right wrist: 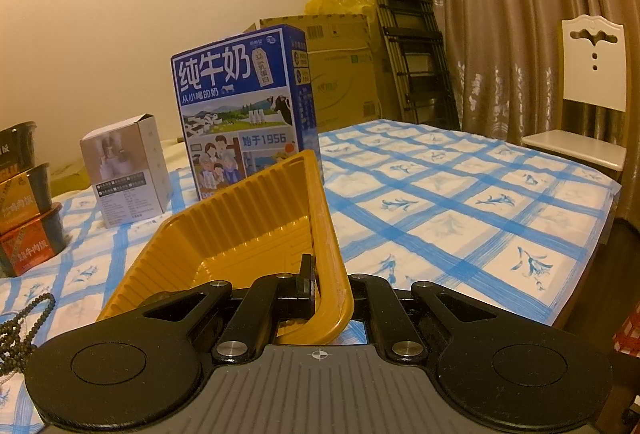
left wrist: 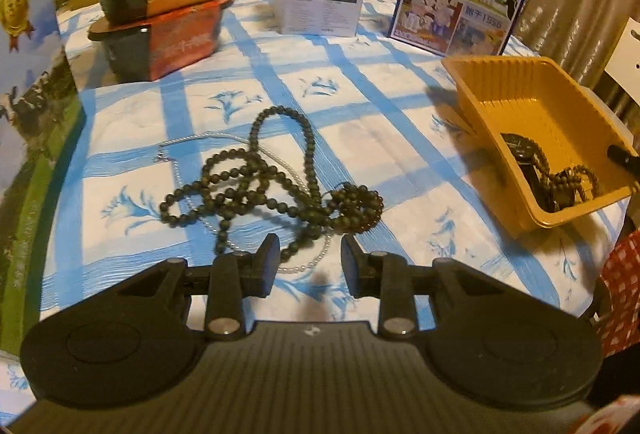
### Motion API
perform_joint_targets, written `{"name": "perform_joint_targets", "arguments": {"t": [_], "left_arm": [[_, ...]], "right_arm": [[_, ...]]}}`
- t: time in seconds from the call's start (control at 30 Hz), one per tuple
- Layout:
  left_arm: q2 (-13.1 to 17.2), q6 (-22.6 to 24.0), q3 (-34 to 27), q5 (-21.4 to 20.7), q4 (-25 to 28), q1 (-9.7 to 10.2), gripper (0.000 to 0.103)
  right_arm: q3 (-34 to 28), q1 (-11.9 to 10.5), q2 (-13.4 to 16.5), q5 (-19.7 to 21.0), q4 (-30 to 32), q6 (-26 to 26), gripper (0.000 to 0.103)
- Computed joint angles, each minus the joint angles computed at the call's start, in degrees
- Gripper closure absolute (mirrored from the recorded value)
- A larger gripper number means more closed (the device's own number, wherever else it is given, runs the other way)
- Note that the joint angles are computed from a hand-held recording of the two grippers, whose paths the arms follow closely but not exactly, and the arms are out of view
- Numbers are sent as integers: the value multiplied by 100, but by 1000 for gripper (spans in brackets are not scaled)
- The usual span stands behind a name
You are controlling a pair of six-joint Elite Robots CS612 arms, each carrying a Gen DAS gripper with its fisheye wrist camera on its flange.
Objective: Organize jewelry
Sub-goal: 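Grasp another dark bead strand with the left gripper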
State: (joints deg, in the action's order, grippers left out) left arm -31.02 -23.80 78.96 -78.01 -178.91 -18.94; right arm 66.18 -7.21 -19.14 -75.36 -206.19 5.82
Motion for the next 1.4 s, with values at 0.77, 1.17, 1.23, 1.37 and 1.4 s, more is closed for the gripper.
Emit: {"name": "perform_joint_targets", "arguments": {"t": [0.77, 1.17, 1.23, 1.37, 1.4], "left_arm": [[276, -521, -503, -26, 485, 70, 74], [417, -648, -757, -2, 566, 92, 74], [439, -664, -790, 11, 557, 97, 74], [464, -600, -831, 64, 555, 92, 74], [470, -584, -838, 66, 549, 92, 74]], "right_arm": [[5, 1, -5, -3, 5, -4, 97], [5, 2, -7, -6, 9, -9, 97], [3, 3, -8, -8, 16, -11, 97], [0, 5, -7, -9, 17, -9, 97], [9, 3, -10, -7, 11, -14, 97]]}}
